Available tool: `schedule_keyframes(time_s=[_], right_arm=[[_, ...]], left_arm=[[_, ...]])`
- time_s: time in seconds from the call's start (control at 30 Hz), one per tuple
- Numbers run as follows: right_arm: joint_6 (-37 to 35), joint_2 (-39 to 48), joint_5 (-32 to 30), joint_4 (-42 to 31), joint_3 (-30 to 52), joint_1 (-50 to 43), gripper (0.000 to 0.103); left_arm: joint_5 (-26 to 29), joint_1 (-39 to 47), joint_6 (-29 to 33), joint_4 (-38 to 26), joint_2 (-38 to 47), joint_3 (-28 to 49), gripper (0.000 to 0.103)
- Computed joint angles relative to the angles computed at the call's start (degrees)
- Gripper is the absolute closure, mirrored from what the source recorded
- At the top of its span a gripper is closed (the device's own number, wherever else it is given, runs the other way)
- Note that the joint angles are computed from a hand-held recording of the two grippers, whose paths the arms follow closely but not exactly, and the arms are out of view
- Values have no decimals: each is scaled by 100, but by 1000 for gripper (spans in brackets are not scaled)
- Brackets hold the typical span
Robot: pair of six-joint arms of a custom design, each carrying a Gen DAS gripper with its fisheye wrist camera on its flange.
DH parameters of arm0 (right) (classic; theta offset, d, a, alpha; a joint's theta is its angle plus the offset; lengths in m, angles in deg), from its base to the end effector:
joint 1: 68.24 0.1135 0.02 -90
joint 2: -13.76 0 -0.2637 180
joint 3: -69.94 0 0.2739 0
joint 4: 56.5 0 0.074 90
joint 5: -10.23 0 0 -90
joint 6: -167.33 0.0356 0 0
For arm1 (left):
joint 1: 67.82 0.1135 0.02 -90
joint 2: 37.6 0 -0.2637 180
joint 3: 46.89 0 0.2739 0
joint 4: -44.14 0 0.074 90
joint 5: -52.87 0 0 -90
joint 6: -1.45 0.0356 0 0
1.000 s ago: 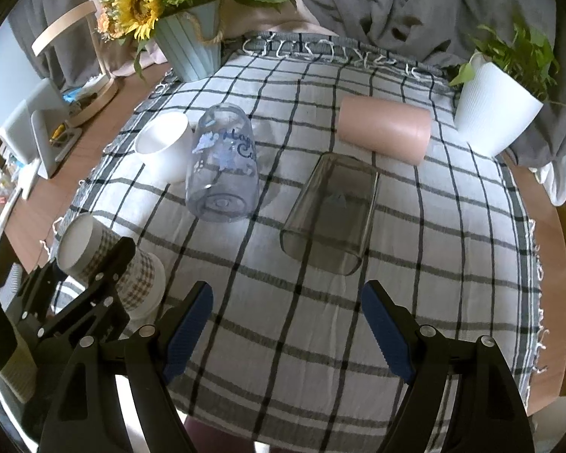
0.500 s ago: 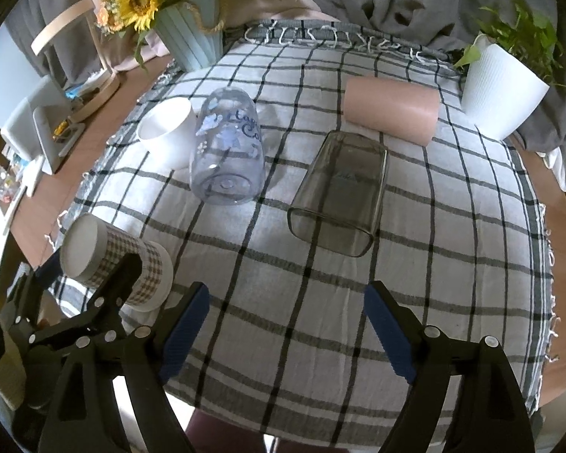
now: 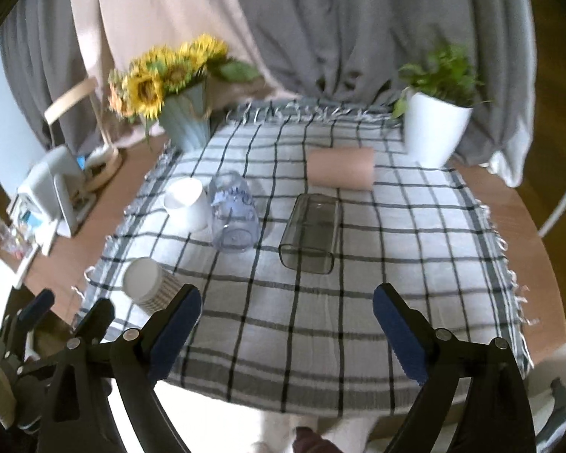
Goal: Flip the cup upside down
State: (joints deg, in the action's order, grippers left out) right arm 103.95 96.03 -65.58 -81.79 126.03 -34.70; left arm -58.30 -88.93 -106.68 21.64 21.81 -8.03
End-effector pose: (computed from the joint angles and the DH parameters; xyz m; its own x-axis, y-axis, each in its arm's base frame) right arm 0.2531 0.1573 0.1691 -0.7659 0.0135 -0.6428 -0.0729 0.9915 0.1077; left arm 0.2104 -0.0675 0.1712 -0.6331 -0.0666 -0.7712 -0.1130 0.9936 0.0069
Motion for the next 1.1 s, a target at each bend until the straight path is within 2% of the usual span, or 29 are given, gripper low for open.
schedule_keyframes(time_s=[0.2, 0.3, 0.5, 0.7, 0.87, 1.1], right_arm=[[1270, -1314, 1313, -925, -521, 1244, 8], [2062, -1630, 2055, -1519, -560, 1984, 8], [3783, -1935, 3037, -2989, -351, 3244, 8], [5013, -2013, 3558, -4002, -162, 4065, 7], [5304, -2084, 3617, -4309, -123, 4330, 7], [5764, -2057, 3682, -4656, -90, 4605, 7]], left_arm=[[-159, -289, 243, -1397, -1686, -148, 0], [-66, -390, 314, -2046, -2328, -105, 0], [-374, -969, 198, -3102, -3296, 30, 0], [-568, -1396, -200, -3780, -3705, 221, 0], [-881, -1773, -626, -4095, -3793, 327, 0], [-1064, -1993, -767, -4281, -3840, 369, 0]])
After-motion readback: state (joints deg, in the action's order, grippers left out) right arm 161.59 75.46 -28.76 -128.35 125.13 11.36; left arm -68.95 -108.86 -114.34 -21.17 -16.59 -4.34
